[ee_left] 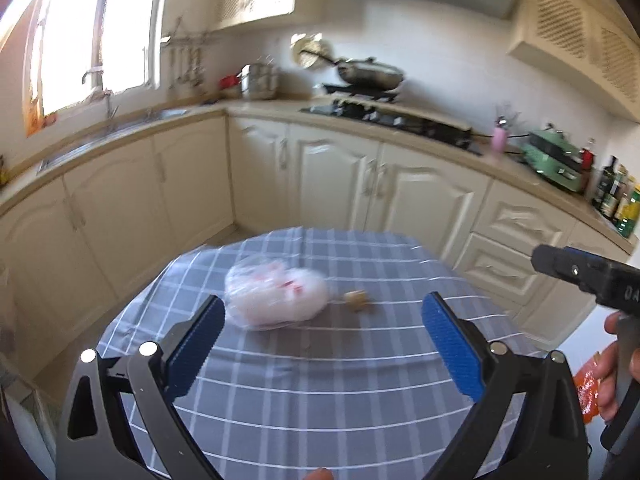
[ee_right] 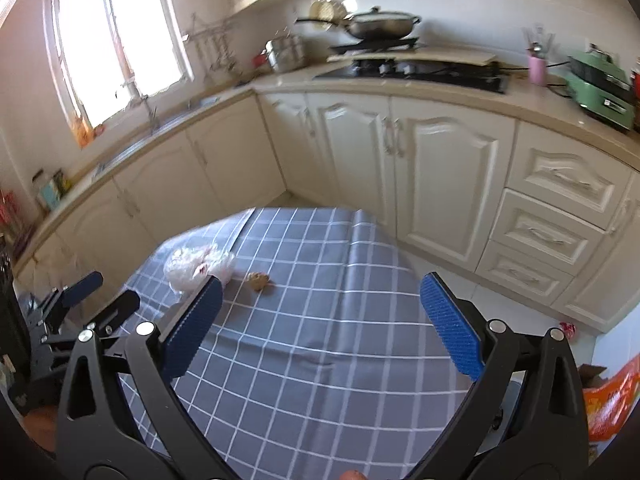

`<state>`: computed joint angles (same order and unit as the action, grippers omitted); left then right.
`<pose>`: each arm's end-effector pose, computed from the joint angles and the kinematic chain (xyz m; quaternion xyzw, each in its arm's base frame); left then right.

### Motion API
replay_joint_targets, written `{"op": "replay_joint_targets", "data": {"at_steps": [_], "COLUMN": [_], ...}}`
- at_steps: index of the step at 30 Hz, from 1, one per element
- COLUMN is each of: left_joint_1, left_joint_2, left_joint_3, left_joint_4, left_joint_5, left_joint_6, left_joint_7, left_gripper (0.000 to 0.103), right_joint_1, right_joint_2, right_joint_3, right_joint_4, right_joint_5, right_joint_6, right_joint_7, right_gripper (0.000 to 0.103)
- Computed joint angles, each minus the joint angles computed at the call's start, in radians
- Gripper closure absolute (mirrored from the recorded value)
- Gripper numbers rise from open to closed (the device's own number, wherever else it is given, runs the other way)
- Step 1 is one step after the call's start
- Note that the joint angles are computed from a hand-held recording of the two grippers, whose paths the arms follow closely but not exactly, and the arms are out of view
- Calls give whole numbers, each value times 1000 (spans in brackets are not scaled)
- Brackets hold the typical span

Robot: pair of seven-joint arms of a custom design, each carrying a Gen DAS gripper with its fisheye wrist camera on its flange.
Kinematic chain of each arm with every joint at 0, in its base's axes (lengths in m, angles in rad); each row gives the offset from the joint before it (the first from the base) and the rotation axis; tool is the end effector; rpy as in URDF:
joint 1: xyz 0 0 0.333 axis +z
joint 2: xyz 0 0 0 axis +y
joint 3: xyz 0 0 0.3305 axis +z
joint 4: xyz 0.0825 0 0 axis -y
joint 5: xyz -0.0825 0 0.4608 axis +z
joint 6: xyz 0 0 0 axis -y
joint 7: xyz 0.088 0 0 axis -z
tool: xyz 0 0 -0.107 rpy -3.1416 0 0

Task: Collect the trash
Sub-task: 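Move both open tools back over the table toward the clear bag and nut shell, then grasp the clear plastic bag with the left tool while the right tool grasps the nut shell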

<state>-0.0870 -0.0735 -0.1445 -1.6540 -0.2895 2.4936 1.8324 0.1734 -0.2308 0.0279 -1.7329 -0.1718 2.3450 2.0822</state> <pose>0.6402 -0.1536 0.7502 -0.5101 0.7308 -0.3928 0.2267 0.5852 0.1193 0.7822 -0.5605 0.7162 -0.2455 0.3357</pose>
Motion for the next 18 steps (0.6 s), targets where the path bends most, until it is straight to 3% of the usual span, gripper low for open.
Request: {"op": "replay_joint_targets", "data": {"at_steps": [6, 13, 17, 18], "left_joint_1": [11, -17, 0, 12], "left_joint_2": [160, 354, 446, 458], "left_joint_3": [5, 6, -2, -9], "left_joint_4": [121, 311, 416, 431], "left_joint_5": [124, 208, 145, 110], "left_joint_6": [-25, -127, -192, -203], "left_joint_7": [-89, -116, -140, -145], "left_gripper": [6, 6, 8, 12], "right_joint_1": [18, 26, 25, 26], "right_joint_2": [122, 270, 334, 348], "right_joint_3": [-1, 4, 6, 7], "right_joint_4": [76, 182, 223, 233], "right_joint_5": [50, 69, 98, 97], "right_joint_6": [-29, -85, -79, -78], "right_joint_7": [-64, -138, -185, -193], "right_gripper": [6, 6, 6, 6]}}
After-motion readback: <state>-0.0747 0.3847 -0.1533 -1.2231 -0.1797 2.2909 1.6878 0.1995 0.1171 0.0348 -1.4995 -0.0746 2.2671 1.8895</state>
